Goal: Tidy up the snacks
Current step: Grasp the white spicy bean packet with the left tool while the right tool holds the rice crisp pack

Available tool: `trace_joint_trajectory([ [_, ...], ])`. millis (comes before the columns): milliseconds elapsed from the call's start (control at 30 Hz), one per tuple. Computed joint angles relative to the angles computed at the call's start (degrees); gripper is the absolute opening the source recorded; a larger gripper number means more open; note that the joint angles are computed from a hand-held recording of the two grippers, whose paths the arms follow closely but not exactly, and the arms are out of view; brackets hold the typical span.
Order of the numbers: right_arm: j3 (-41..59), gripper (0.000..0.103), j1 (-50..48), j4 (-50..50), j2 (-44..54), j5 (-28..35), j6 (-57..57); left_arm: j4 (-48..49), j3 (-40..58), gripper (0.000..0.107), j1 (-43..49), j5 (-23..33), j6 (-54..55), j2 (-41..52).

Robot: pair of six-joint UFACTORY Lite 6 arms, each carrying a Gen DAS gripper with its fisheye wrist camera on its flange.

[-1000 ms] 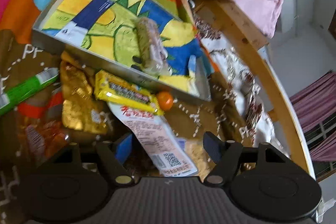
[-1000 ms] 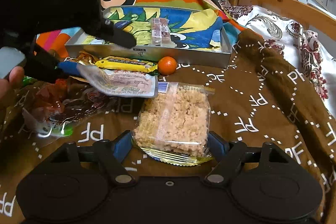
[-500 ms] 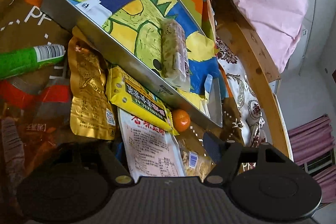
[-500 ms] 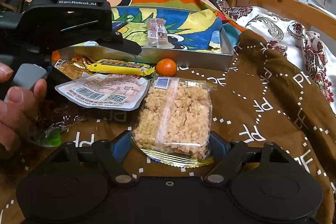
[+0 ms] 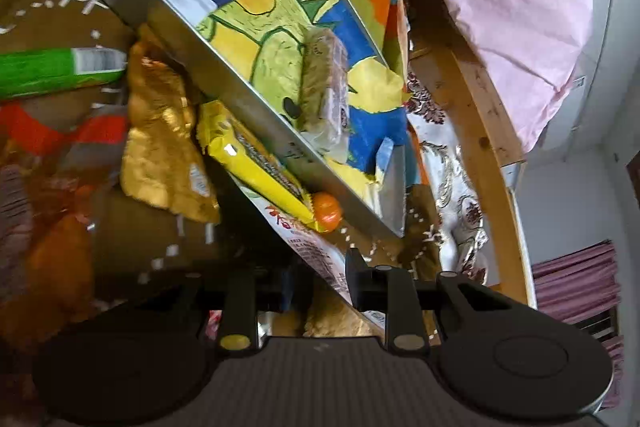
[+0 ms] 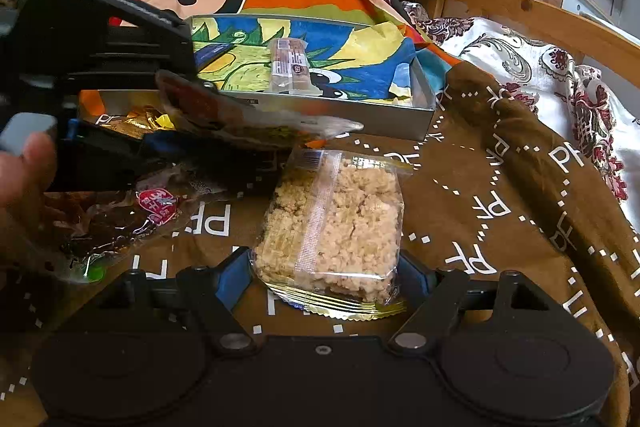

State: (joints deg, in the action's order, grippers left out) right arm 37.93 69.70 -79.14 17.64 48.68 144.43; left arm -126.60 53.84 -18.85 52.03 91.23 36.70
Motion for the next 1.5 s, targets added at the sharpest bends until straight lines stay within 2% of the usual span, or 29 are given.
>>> trace_joint_trajectory([
  [233, 0.1, 0.080, -0.2, -0.2, 0.1, 0.0, -0.1, -1.6, 6.9, 0.029, -1.0, -0.7, -2.8, 7.5],
  [533, 0.0, 0.077, 0.4, -0.7, 0.5, 1.3, 0.2, -1.9, 5.6, 0.022, -1.5, -3.1, -1.5, 5.8],
  [667, 0.7, 0.076, 1.4, 1.3, 0.7, 2.6, -3.0, -2.9, 1.6, 0.020, -2.2, -5.8, 0.0, 1.2],
  [767, 1.5, 0.076, 2.9, 2.9, 1.2, 4.8, -5.6, -1.9, -2.0, 0.019, -1.5, -5.6, -0.8, -2.2],
  [933, 3.7, 0.076, 6.8, 5.5, 3.9, 11.5, -11.4, -1.2, -8.9, 0.014, -1.5, -7.4, 0.5, -10.2],
  [1033, 4.2, 0.076, 8.6, 6.3, 4.7, 14.7, -13.5, -1.3, -12.9, 0.011, -1.5, -6.1, 1.6, -15.0],
  [1167, 4.6, 0.076, 10.3, 7.0, 4.6, 17.7, -15.1, -1.4, -15.7, 0.011, -2.5, -8.0, 2.6, -19.4],
  [1300, 4.2, 0.076, 11.1, 6.9, 4.2, 20.8, -15.1, -2.0, -18.4, 0.011, -0.2, -3.5, 2.2, -21.5],
  [1500, 2.4, 0.076, 10.9, 3.7, 1.6, 24.6, -13.2, -6.7, -18.5, 0.010, 0.1, -6.0, 7.8, -26.4],
])
